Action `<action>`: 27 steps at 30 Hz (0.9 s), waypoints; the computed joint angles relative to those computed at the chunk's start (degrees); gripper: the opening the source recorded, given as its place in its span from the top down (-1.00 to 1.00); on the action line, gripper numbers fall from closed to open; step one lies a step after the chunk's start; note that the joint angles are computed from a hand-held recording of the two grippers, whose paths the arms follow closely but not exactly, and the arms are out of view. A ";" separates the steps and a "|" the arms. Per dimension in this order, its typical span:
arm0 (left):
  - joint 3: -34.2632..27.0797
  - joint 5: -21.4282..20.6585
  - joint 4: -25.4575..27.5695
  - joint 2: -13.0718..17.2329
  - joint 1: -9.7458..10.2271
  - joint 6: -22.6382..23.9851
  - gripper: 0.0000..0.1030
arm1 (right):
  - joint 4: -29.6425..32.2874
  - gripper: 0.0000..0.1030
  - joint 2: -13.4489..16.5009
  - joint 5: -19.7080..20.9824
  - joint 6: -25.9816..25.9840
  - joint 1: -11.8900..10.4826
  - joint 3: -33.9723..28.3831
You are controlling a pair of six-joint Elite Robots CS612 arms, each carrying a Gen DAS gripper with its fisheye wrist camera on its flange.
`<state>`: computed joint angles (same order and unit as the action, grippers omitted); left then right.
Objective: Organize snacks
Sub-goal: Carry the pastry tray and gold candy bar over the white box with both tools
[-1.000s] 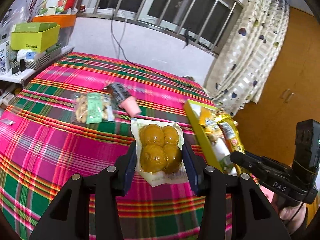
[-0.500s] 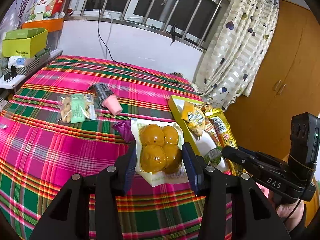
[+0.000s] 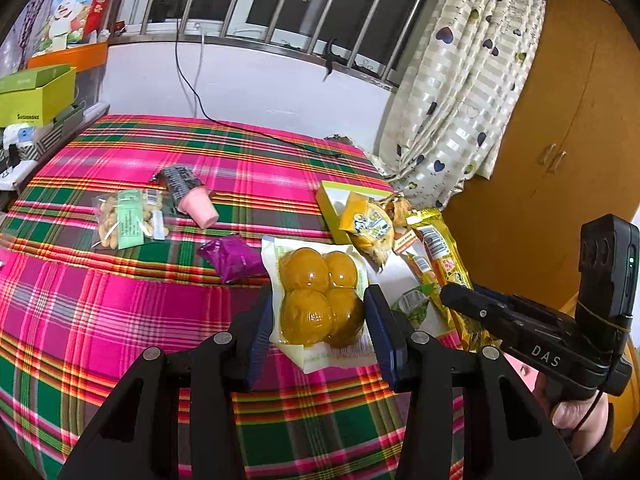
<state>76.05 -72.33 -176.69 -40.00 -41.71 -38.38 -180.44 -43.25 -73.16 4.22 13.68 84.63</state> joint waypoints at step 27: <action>-5.21 -3.53 4.51 2.49 0.31 1.29 0.11 | 3.34 0.61 1.86 -7.08 3.50 -3.67 -2.12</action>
